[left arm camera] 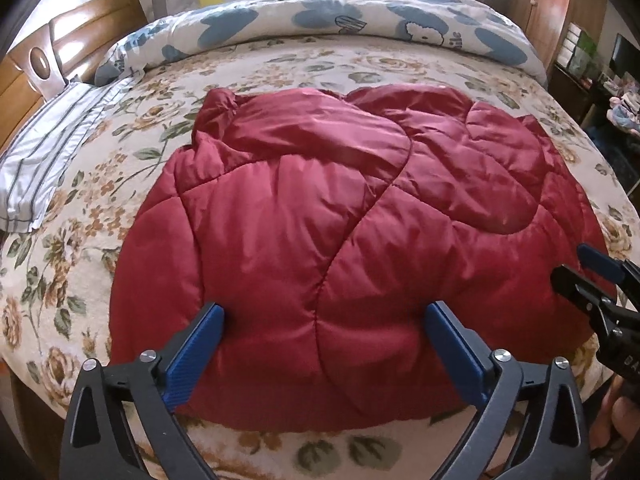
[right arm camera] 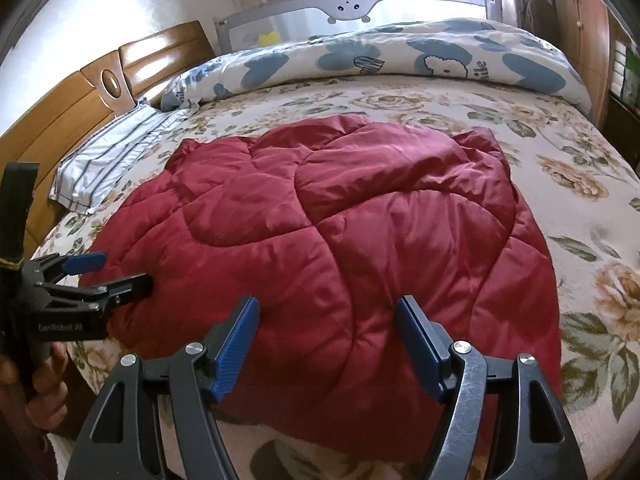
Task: Fold large clothes
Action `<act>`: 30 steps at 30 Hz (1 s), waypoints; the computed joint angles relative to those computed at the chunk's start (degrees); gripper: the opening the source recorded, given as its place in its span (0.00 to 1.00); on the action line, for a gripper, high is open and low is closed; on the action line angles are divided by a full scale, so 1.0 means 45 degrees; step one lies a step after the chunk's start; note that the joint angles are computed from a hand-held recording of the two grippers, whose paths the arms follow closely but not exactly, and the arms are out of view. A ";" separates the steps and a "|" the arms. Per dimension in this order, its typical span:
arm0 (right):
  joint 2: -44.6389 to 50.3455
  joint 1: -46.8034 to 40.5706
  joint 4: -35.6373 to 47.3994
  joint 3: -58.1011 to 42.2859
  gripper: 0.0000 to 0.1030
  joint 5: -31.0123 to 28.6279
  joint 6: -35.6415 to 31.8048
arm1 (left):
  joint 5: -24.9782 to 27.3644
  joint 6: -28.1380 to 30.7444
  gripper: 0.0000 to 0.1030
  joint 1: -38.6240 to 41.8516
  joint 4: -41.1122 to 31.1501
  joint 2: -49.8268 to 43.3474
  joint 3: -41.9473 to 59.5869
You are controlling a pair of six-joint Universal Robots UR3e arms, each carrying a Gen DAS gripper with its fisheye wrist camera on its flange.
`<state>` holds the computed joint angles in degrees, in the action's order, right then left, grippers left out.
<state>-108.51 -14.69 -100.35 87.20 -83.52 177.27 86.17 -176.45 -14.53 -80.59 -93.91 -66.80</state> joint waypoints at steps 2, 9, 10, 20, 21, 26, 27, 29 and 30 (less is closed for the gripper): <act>0.0200 -0.0038 -0.0066 0.0018 0.71 -0.0030 -0.0030 | -0.0057 -0.0065 1.00 -0.0002 -0.0026 -0.0241 0.0141; 0.0519 -0.0347 -0.0564 0.0509 0.71 0.0022 -0.0037 | -0.0103 -0.0176 1.00 -0.0045 0.0188 -0.1013 0.0427; 0.0490 -0.0358 -0.0699 0.0662 0.71 0.0008 -0.0027 | -0.0098 -0.0193 1.00 -0.0053 0.0163 -0.1158 0.0557; -0.0059 -0.0747 -0.1302 0.1661 0.72 0.0433 -0.0152 | 0.0424 -0.0428 1.00 -0.0405 0.0430 -0.1780 0.0775; 0.0021 -0.0730 -0.1169 0.1467 0.72 0.0441 -0.0101 | 0.0471 -0.0451 1.00 -0.0448 0.0464 -0.1801 0.0770; 0.0126 -0.1131 -0.0589 0.0249 0.71 0.1087 0.0079 | 0.0491 -0.0489 1.00 -0.0505 0.0591 -0.1754 0.0623; 0.0318 -0.1094 -0.0581 -0.0038 0.71 0.1025 0.0063 | 0.0477 -0.0475 1.00 -0.0487 0.0559 -0.1746 0.0634; 0.0855 -0.1022 -0.0439 -0.0623 0.71 0.0914 0.0008 | 0.0481 -0.0490 1.00 -0.0498 0.0456 -0.1780 0.0745; 0.1155 -0.1012 -0.0355 -0.0922 0.71 0.0889 -0.0021 | 0.0477 -0.0513 1.00 -0.0501 0.0431 -0.1757 0.0794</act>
